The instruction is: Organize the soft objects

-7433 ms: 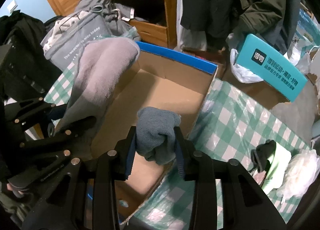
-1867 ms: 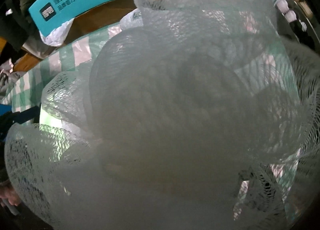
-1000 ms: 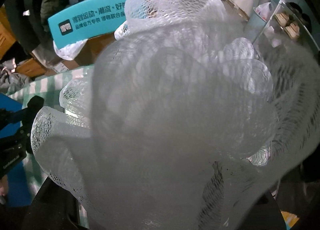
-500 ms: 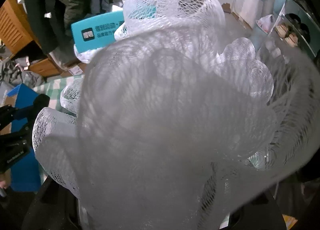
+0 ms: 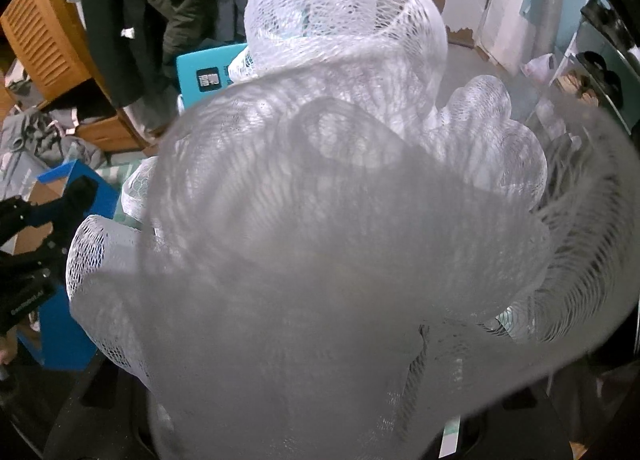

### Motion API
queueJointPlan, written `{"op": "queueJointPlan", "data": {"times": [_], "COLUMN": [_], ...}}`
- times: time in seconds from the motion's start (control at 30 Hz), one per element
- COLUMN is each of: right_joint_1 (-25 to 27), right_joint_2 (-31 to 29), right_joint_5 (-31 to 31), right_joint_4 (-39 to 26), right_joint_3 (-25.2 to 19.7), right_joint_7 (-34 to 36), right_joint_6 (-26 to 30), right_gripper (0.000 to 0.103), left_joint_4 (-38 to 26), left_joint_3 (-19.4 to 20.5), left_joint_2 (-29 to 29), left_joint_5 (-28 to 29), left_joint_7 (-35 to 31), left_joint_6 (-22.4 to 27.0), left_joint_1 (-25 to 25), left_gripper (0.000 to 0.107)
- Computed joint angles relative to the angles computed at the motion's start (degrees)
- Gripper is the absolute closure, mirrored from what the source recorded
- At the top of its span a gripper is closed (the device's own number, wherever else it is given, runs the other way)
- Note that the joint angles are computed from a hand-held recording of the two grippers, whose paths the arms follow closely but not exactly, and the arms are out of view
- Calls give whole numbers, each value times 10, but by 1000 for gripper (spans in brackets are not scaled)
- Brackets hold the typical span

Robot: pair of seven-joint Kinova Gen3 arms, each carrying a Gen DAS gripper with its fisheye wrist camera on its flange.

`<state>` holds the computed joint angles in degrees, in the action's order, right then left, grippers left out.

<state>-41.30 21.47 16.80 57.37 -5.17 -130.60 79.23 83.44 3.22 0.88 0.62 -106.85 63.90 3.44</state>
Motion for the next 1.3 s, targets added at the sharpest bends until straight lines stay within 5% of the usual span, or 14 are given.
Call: {"op": "queueJointPlan", "data": {"times": [0.6, 1.3], "right_joint_1": [-36, -101], "right_joint_2": [41, 179], "right_joint_5": [-15, -90], "right_joint_4": [-81, -343], "right_joint_3": [-4, 26], "right_joint_7": [56, 160], "right_joint_6": [-12, 78], "right_gripper": [48, 48], "left_joint_4": [-6, 7], "left_joint_3": [-43, -102], "left_joint_2": [-42, -52], "left_joint_5": [48, 89], "left_joint_7": [-59, -122], "left_joint_6": [26, 37], "left_joint_1": [-63, -151], "left_gripper": [70, 70]}}
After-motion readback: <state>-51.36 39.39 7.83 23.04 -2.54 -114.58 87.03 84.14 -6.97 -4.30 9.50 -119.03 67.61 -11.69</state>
